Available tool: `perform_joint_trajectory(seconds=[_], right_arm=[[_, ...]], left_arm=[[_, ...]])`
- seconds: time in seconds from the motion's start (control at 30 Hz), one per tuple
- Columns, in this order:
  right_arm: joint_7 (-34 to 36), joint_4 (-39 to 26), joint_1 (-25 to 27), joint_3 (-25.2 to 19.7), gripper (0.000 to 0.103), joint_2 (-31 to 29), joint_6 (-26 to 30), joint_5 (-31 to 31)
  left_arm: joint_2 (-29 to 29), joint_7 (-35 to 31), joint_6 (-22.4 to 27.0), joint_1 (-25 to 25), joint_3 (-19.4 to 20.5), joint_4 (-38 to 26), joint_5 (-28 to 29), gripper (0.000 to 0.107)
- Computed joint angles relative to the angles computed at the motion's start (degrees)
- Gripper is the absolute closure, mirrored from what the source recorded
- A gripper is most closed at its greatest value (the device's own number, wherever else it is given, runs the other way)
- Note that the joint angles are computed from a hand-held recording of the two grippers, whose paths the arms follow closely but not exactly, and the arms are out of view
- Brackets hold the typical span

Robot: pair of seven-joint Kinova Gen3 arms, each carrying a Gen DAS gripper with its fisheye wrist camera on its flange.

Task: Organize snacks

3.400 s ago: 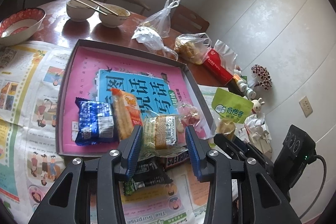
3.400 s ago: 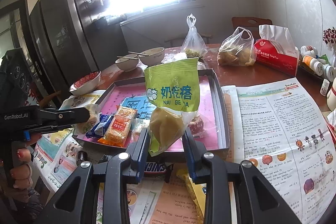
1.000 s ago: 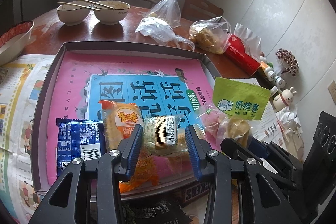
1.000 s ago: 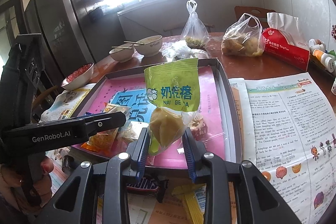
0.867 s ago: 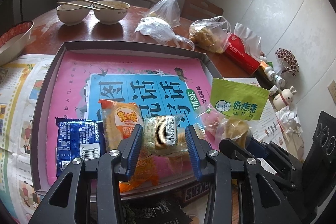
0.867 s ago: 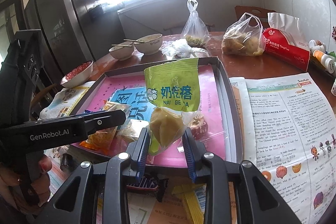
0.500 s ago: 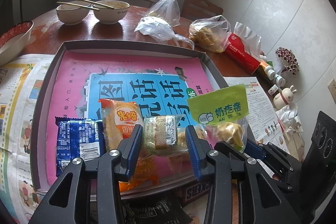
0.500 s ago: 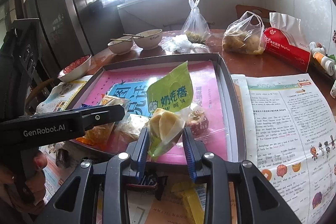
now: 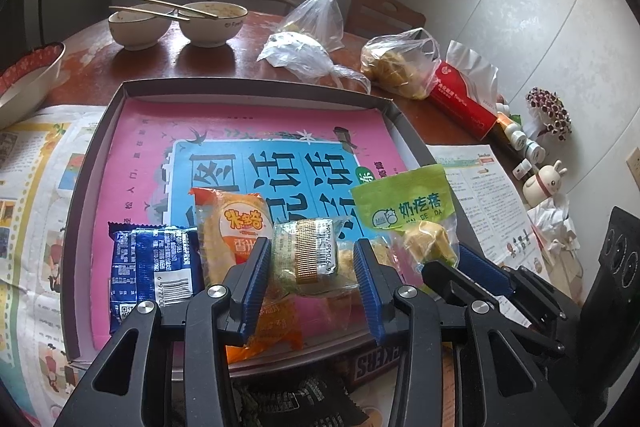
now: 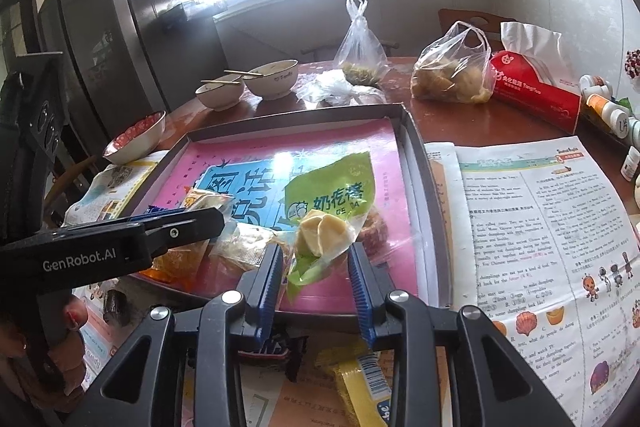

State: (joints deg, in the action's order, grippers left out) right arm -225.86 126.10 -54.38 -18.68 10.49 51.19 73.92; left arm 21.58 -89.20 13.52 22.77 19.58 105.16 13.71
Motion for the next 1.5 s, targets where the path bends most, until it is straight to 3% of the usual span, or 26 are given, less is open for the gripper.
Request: perform_joint_trajectory(seconds=[0.23, 0.3, 1.03, 1.37, 1.5], right_arm=[[-0.2, -0.1, -0.3, -0.2, 0.062, -0.4, 1.0, -0.7], [-0.1, -0.1, -0.4, -0.3, 0.055, -0.4, 1.4, -0.9], [-1.8, 0.5, -1.2, -1.3, 0.043, -1.5, 3.4, -0.5], [-2.4, 0.8, -1.8, -2.1, 0.039, -2.4, 5.4, -0.8], [-2.5, 0.9, -2.0, -2.5, 0.038, -2.8, 6.0, -1.0]], left_arm=[[-0.3, 0.6, 0.3, 0.6, -0.7, 0.0, -0.6, 0.063], [-0.4, 1.0, 0.2, 1.3, -1.3, 0.0, -1.0, 0.063], [-2.7, 5.1, -0.5, 4.8, -4.6, 1.1, -4.8, 0.048], [-4.5, 3.5, -1.3, 1.3, -1.3, 2.7, -3.2, 0.046], [-5.8, 2.7, -1.9, 0.4, -0.8, 3.7, -2.3, 0.038]])
